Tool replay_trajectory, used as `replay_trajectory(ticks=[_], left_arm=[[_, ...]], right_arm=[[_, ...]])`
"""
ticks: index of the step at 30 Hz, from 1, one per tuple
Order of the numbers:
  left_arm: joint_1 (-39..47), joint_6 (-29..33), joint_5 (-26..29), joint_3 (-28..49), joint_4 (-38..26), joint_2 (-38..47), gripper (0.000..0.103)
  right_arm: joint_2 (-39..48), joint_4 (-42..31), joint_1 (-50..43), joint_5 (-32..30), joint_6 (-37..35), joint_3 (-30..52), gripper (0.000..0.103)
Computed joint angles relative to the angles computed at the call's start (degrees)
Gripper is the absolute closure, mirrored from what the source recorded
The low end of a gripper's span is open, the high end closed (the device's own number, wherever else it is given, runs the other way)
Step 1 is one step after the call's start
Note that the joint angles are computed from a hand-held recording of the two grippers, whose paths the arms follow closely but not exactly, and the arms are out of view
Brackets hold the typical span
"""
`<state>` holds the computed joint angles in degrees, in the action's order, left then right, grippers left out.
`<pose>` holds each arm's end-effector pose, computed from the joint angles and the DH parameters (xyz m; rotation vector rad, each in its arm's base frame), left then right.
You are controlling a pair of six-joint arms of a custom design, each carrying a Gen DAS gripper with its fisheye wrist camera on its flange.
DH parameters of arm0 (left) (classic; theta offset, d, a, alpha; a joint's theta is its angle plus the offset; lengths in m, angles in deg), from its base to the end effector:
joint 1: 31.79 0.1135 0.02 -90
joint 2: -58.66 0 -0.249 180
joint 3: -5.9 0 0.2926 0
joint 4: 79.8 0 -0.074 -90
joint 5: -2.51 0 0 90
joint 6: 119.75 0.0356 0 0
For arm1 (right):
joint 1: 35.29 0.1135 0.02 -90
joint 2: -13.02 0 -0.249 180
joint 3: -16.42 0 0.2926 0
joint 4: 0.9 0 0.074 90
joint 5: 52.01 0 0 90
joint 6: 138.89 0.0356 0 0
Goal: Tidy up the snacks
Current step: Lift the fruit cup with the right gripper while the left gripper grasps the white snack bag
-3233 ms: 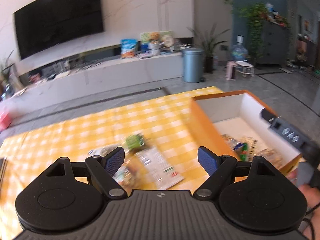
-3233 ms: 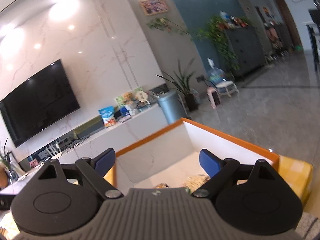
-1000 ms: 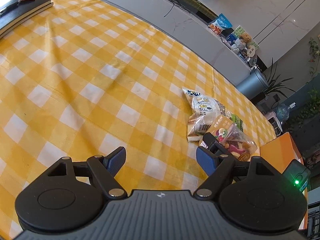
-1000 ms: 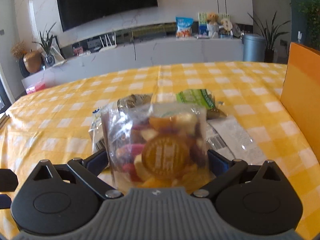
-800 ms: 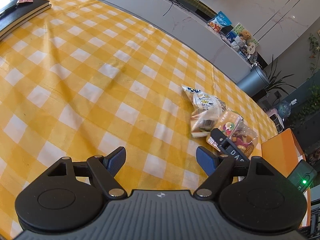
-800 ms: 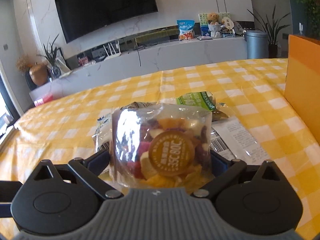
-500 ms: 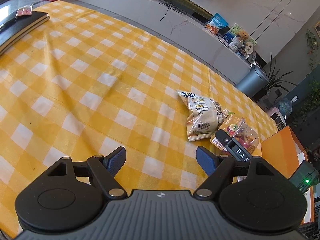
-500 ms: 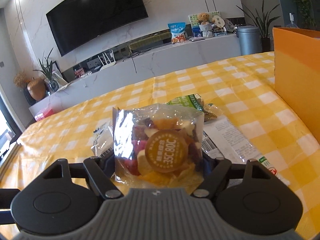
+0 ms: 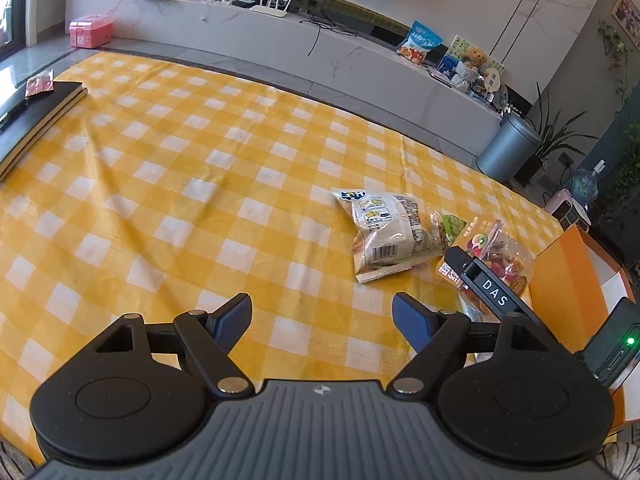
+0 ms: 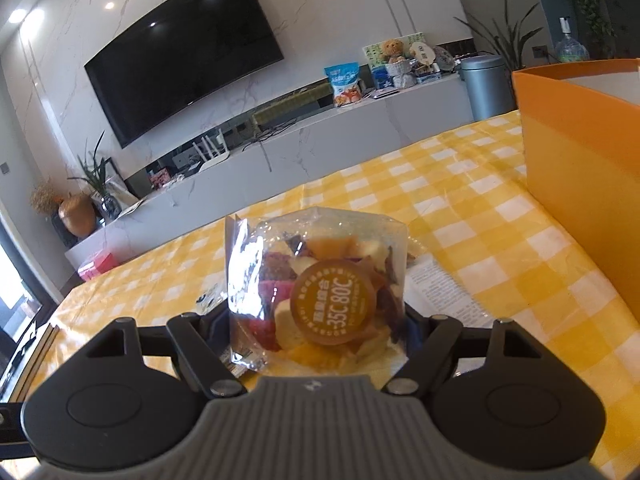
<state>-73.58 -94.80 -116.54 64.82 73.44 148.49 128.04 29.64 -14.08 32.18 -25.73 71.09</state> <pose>0.2550 -0.2047 0.1234 -0.6614 2.3179 -0.1884 0.3390 0.1354 0.0305 -0.0265 2.1400 0.5687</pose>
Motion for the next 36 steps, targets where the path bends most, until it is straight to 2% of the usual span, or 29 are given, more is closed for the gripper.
replay_trajectory(ticks=[5,8,11,15,19,22,25,30,34,36], left_arm=[[-1.36,1.69,-3.39,5.74,-7.31,3.01,0.009],[-1.02,2.55,-3.79,10.84,-10.89,6.6,0.009],[-0.74,5.79,-3.63,16.14,-12.11,10.69,0.009],[-0.28,8.36,-4.88,23.8,-14.11,17.1,0.009],[1.01,12.75,-4.37,28.73,-11.68,21.85,0.009],[2.71,13.59,-2.18,31.67,-10.41,25.05,0.009],[4.75,16.89,0.99,35.03,-10.73,28.4,0.009],[6.64,19.25,1.3,40.02,-12.22,32.67,0.009],[8.83,18.27,5.3,43.0,-12.72,34.97,0.009],[9.52,18.38,6.84,46.5,-14.96,37.49,0.009]], right_arm=[[-1.87,-1.22,0.68,7.51,-3.32,-0.47,0.026],[-2.76,-1.58,-0.1,8.64,-3.57,-0.8,0.026],[-2.79,-4.75,-1.59,7.05,-2.88,0.7,0.026],[-2.84,-7.56,-4.33,3.74,1.8,1.96,0.026],[-1.81,-9.61,-7.2,0.24,5.93,3.14,0.026],[-1.06,-10.89,-8.25,-1.43,8.3,3.84,0.027],[-1.51,-11.62,-7.54,0.11,7.93,3.73,0.026],[-1.65,-12.53,-7.61,-1.54,9.68,3.69,0.026],[-1.67,-12.57,-7.9,-1.96,10.47,3.75,0.026],[-1.68,-11.77,-8.12,-2.21,12.09,3.37,0.026]])
